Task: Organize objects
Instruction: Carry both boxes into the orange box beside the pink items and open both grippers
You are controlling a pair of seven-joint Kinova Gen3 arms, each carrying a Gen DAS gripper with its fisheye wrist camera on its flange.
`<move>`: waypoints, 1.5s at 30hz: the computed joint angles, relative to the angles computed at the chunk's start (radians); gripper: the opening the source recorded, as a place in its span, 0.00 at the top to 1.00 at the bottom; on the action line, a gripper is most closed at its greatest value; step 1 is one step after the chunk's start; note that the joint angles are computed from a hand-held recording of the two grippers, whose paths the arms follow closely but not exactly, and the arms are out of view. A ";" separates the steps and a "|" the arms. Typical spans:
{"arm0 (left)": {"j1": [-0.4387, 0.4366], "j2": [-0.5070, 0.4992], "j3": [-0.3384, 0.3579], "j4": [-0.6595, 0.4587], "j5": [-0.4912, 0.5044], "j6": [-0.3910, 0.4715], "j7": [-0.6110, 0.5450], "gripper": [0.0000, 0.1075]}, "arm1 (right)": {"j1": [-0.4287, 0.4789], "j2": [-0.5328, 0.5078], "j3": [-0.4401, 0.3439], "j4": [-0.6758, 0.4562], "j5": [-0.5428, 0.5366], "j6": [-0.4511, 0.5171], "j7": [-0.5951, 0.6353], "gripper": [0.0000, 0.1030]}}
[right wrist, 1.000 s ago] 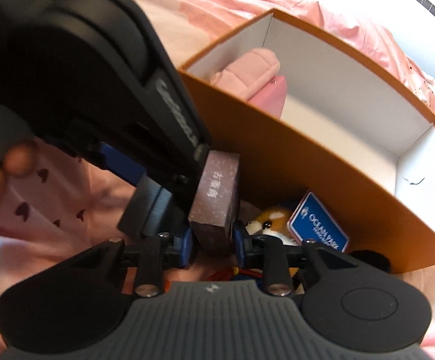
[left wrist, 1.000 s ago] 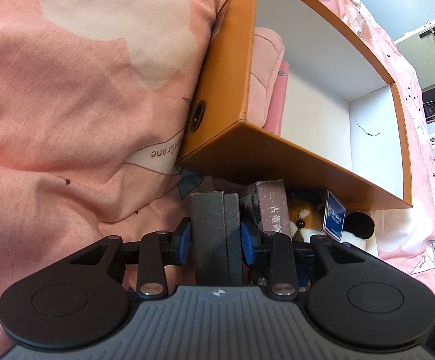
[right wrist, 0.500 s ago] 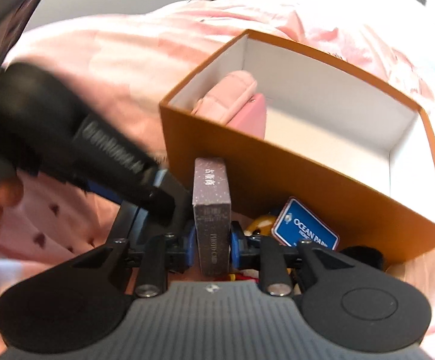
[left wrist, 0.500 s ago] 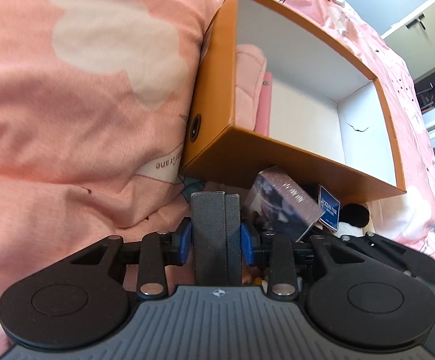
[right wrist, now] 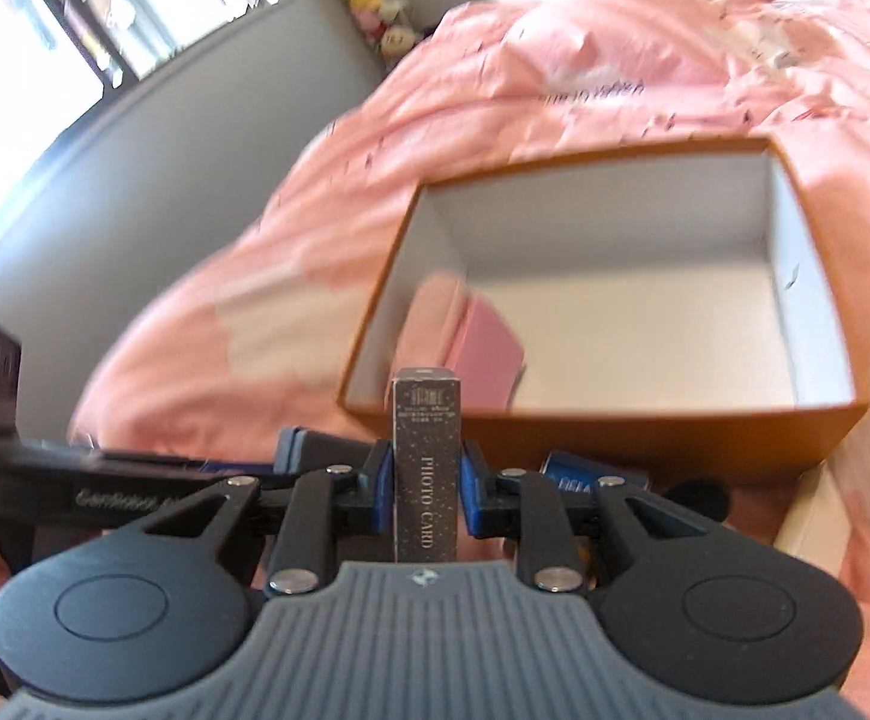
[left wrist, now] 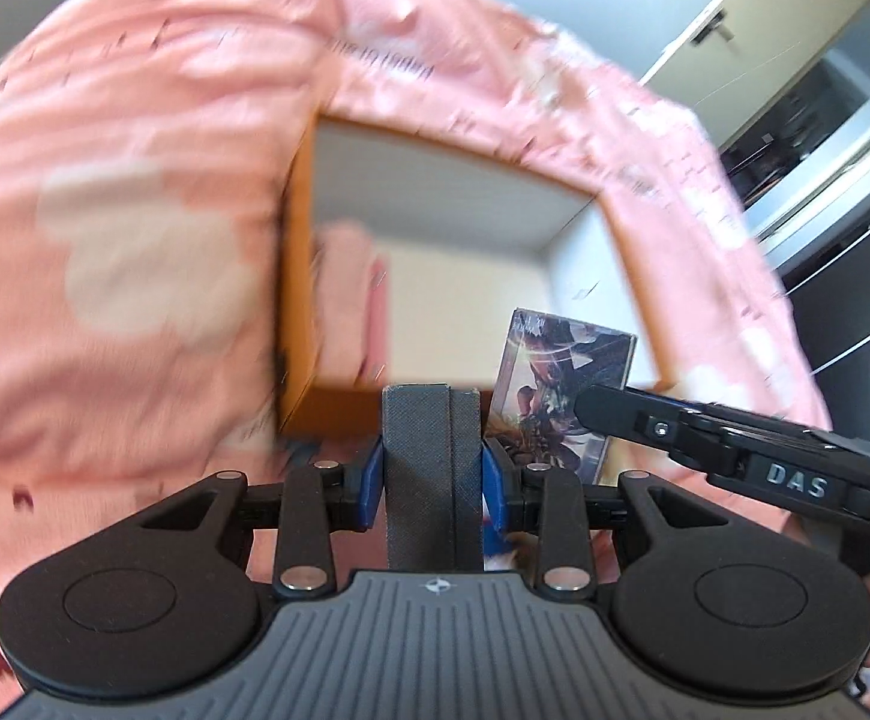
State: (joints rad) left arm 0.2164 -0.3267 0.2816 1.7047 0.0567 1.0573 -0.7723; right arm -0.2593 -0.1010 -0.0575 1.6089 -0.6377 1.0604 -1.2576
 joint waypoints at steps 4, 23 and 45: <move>-0.015 0.034 0.026 -0.067 -0.063 -0.011 0.002 0.65 | 0.014 0.012 0.013 -0.048 -0.021 -0.016 -0.004 0.77; 0.074 0.318 -0.054 -0.208 -0.137 -0.008 -0.032 0.65 | 0.019 0.211 -0.045 -0.233 0.159 -0.015 -0.211 0.77; 0.155 0.451 -0.121 -0.288 -0.165 0.136 -0.055 0.64 | 0.027 0.478 -0.090 -0.448 0.215 0.224 -0.367 0.77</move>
State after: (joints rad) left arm 0.3715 0.1243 0.1602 1.4167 -0.1086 1.1935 -0.8268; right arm -0.2328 0.3772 -0.1476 1.1611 -0.4231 1.2849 -1.6244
